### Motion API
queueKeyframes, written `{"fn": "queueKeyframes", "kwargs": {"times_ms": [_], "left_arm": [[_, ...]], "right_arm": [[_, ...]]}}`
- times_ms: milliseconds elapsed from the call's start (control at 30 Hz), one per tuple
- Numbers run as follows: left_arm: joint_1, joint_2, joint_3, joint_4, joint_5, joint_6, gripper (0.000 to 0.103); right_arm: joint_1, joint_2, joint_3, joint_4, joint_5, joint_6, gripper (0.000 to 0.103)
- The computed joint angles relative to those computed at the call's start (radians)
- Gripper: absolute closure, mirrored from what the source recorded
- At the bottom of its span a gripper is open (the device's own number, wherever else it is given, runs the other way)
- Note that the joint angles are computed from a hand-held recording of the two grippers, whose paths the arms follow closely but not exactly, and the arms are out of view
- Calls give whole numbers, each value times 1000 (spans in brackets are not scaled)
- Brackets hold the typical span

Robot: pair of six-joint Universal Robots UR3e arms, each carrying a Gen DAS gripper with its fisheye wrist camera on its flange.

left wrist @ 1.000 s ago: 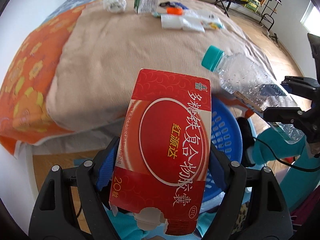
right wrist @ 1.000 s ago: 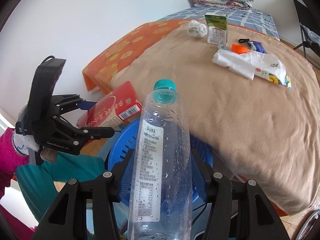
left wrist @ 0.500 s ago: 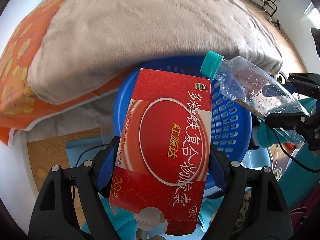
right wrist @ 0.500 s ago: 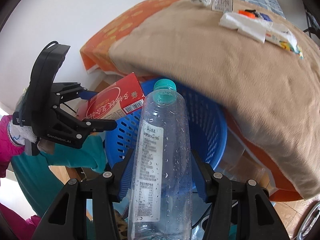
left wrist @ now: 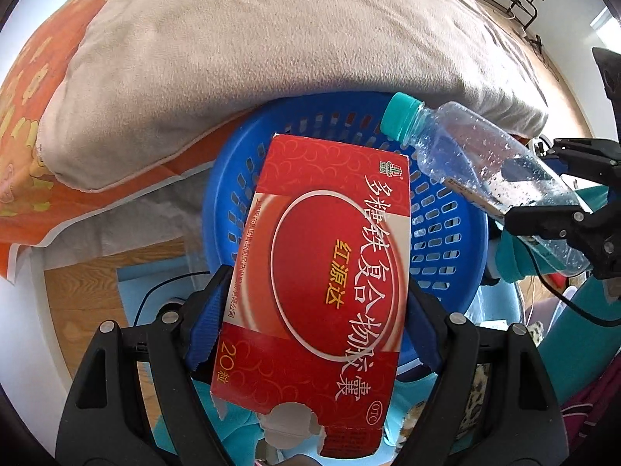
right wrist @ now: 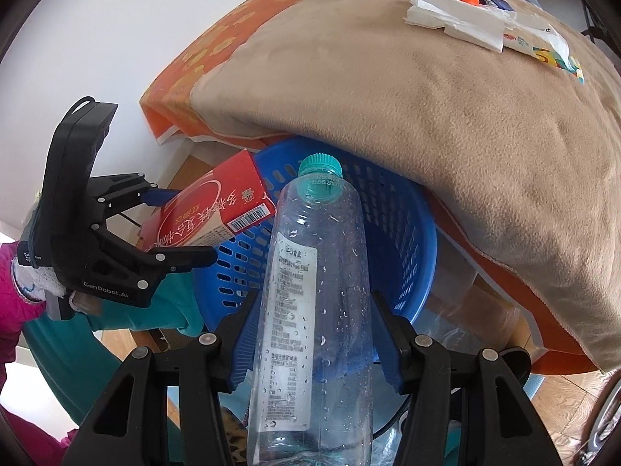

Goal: Collect trash
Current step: 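Open both grippers to drop the box and bottle into the basket, then move both tools back over the bed toward the remaining trash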

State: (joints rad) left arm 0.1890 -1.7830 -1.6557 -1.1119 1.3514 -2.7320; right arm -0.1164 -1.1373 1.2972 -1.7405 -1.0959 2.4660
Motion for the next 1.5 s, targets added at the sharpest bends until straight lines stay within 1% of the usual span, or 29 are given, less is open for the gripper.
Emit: {"fn": "queueKeyframes", "kwargs": {"times_ms": [133,167,200,267,733,867,1133,1200,1433,1500], "left_arm": [[12,-13,32,-30,-21,-2,20],[13,-19,38,-34,-25,-3,20],[15,-22,44,-40,-28,-3,20],[15,-25,48,-38,-26,-3,20],[-6,-16,56,-16,-20,-12,20],[-11,-28,90,-21,-29,-26,20],[-26,-83,240,-45,-56,-73,20],[-33,-107,297,-48,-56,-90,20],[-56,-236,550,-75,-43,-153,20],[-58,-271,617,-84,-45,-167,20]], "right_arm": [[-15,-8,4,6,1,-10,44],[-16,-8,2,4,2,-7,42],[-16,-11,3,1,5,-3,36],[-19,-18,7,-14,10,6,31],[-41,-40,23,-35,34,16,31],[-44,-43,17,-48,41,30,31],[-78,-44,-21,-64,78,66,31],[-90,-39,-42,-72,89,82,29],[-141,35,-213,-46,132,152,25],[-148,66,-275,-47,136,175,22]]}}
